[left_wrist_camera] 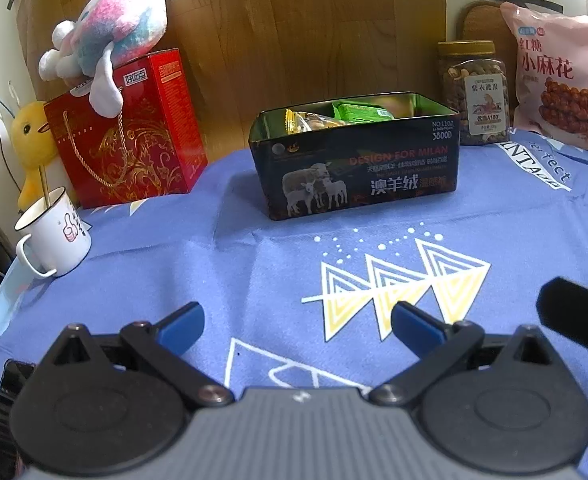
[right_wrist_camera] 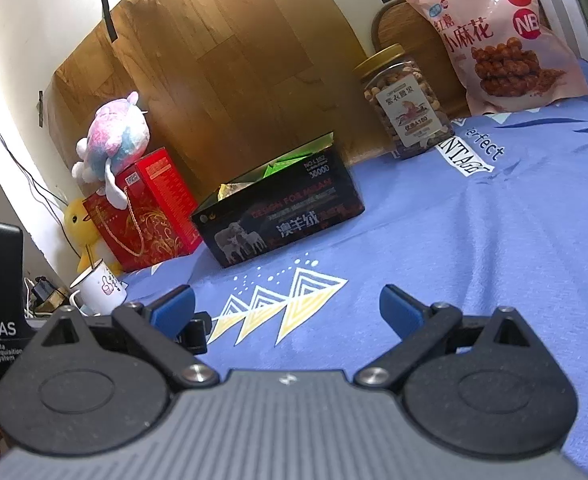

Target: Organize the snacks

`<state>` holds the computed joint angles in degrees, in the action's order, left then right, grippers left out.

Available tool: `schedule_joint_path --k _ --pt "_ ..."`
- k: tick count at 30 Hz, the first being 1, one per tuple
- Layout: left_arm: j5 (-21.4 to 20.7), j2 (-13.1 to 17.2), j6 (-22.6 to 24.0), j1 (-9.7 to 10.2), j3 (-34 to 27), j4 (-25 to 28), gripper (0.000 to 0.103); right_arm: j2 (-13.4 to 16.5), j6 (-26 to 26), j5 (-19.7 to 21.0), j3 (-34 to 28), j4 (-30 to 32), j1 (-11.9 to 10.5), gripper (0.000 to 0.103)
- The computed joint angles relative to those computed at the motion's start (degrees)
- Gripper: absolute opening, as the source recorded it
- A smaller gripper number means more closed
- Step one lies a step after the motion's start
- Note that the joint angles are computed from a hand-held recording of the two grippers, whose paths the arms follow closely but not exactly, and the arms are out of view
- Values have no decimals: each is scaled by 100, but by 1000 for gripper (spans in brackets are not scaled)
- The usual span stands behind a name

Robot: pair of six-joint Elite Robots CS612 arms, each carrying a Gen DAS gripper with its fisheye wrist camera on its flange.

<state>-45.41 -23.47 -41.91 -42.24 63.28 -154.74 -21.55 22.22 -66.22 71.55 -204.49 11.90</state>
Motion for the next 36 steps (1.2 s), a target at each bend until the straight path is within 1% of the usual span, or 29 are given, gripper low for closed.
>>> schedule_joint_path --k 14,21,36 --pt "-1 9 -25 4 -28 60 103 5 1 9 -5 9 -7 100" --pt "-182 2 -64 31 -30 64 103 9 1 14 -11 16 -7 100" --pt "-122 26 -66 26 -63 103 103 11 8 14 -14 14 -7 100"
